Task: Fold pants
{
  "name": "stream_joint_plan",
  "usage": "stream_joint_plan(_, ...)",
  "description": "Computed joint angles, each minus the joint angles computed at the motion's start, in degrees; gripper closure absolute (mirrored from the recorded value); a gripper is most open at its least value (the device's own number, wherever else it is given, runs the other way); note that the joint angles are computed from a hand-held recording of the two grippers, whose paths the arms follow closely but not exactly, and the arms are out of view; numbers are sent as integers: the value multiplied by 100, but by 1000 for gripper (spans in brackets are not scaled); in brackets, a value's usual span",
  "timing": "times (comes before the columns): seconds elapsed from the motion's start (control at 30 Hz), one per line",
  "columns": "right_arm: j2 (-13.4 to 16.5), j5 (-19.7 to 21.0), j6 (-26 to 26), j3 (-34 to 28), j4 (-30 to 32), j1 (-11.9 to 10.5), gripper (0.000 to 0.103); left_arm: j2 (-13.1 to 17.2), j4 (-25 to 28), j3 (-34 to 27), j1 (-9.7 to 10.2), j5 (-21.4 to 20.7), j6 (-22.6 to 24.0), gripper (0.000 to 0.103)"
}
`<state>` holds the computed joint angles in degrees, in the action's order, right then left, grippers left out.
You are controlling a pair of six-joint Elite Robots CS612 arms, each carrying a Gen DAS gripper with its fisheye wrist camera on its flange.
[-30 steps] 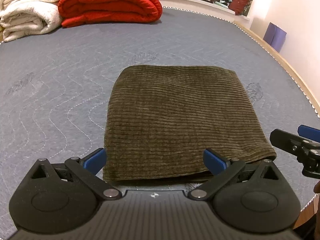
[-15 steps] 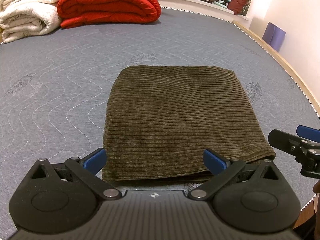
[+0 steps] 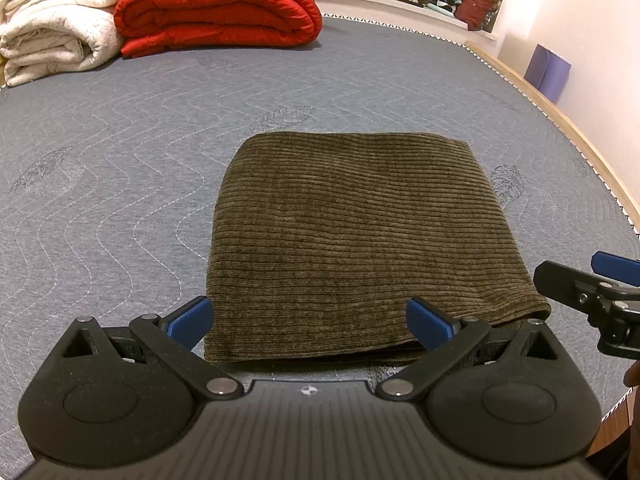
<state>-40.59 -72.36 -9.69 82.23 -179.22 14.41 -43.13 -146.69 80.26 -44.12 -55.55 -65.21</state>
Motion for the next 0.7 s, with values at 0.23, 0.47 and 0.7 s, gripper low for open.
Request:
stream_joint_plan(0.23, 0, 6, 1, 1, 3, -2, 1, -6, -19, 6, -1, -1, 40, 0)
stream_joint_plan(0.47, -1, 14, -6, 2, 4, -6, 1, -8, -17, 2, -2, 10, 51, 0)
stream_joint_plan(0.7, -2, 13, -2, 2, 6, -5, 1, -9, -29, 0, -6, 27, 62, 0)
